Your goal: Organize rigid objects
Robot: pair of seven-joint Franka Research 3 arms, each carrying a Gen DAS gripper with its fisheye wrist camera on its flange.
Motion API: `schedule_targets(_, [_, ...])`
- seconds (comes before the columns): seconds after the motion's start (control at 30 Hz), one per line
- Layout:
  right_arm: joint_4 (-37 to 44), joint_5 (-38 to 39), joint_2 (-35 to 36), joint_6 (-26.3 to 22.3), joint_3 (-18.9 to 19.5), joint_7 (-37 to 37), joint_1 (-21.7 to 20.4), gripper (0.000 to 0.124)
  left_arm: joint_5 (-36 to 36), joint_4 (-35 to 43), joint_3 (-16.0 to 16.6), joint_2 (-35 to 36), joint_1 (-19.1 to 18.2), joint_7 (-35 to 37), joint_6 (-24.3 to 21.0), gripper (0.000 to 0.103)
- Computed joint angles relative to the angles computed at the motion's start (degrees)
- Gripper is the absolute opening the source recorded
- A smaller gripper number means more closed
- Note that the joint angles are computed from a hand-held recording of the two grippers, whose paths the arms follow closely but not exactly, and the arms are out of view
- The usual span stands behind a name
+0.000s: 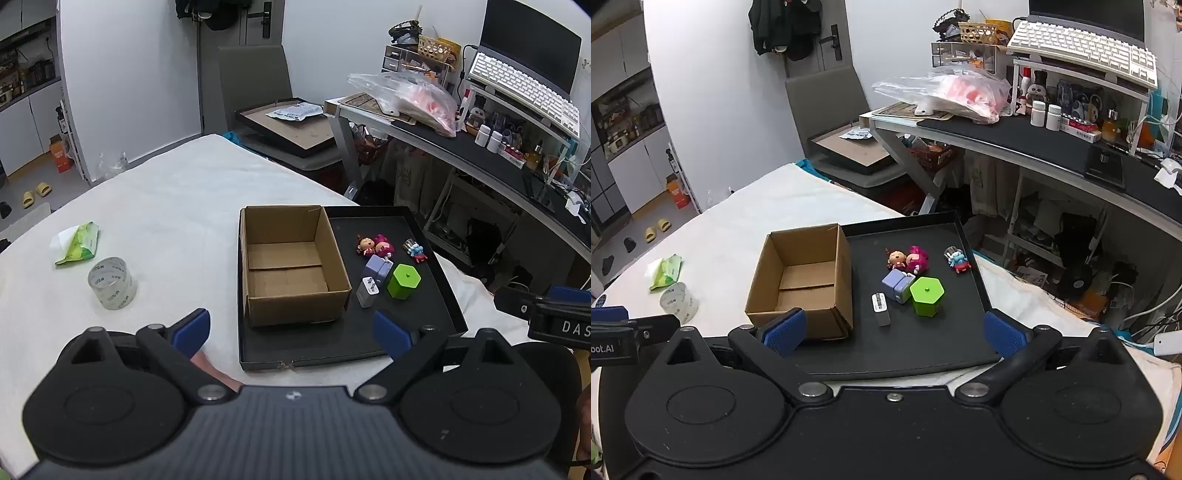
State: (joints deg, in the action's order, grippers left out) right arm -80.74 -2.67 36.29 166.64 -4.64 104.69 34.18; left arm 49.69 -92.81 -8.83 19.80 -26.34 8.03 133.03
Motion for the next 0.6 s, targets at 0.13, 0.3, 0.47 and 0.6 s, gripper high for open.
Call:
schedule_targets(0.13, [-0.3,-1.7,0.1,1.0,-2.2,1.4,1.6,0.103,0.1,-0.4,-0.1,-0.7,0.0,0.1,-0.3,0.094])
schedule_targets(0.3, [-0.8,-1.7,-0.1,1.2,-1.6,1.3,1.3,0.103,-0.1,-0.5,-0.2,-0.9,0.4,0.5,-0.1,0.094])
schedule_targets(0.47, [-1.3,-1.6,-0.4,1.5,-1.5,1.0,1.2,0.103,0.3,-1.1,-0.1,-1.1,0.5,-0.4,0.3,0.094])
schedule_targets(0.6, [-0.3,-1.7,0.0,0.6,-1.5,0.8,1.4,0.103,0.7,-1.5,-0.1,-1.2,0.6,-0.7,0.5,0.094])
